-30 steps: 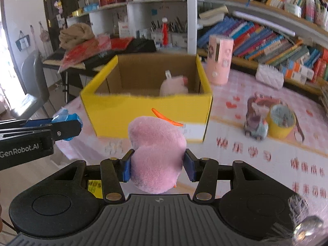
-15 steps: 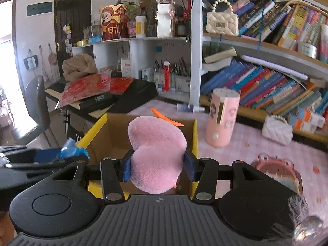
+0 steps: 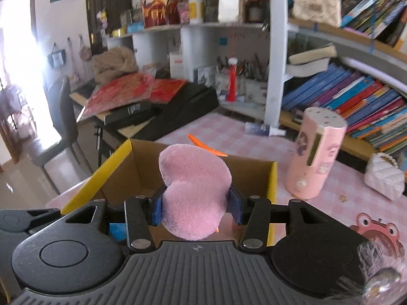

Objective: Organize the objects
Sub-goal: 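Open the left gripper to drop the cloth while the right releases the plush into the box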

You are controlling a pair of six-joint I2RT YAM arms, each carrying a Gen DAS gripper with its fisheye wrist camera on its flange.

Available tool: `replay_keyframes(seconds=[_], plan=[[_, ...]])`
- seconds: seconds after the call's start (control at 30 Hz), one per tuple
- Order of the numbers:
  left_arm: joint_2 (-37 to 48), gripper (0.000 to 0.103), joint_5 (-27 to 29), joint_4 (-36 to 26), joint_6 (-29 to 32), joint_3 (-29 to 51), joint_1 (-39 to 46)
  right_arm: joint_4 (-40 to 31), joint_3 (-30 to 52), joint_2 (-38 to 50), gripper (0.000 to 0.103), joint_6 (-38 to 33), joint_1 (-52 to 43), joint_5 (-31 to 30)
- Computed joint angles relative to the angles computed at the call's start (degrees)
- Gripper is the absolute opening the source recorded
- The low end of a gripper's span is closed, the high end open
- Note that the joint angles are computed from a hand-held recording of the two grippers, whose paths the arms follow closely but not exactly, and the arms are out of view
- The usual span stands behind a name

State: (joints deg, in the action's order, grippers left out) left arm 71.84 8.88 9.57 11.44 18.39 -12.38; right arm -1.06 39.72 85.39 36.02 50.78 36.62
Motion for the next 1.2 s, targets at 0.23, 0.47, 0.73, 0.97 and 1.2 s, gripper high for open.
replay_keyframes(seconds=[0.23, 0.47, 0.73, 0.97, 1.2], plan=[[5.95, 0.037, -1.93, 0.42, -0.92, 2.72, -2.17, 2.38, 5.25, 7.70, 0.047, -8.60, -6.44, -12.47], [8.21, 0.038, -1.67, -1.02, -1.66, 4.21, -1.85, -0.36, 10.95, 14.40, 0.047, -13.18, -9.80, -20.65], [9.02, 0.039, -1.78, -1.37, -1.64, 4.43, -1.70, -4.37, 14.73, 18.72, 0.047, -14.52, -10.53, -23.96], [8.19, 0.041, -0.88, -1.69, -1.48, 4.13, -1.38, -9.16, 18.55, 21.52, 0.047, -14.56, -11.48, -26.73], [6.14, 0.050, -0.54, -1.90, -1.59, 3.35, -0.57, -12.19, 20.83, 23.06, 0.048, -15.67, -11.52, -27.64]])
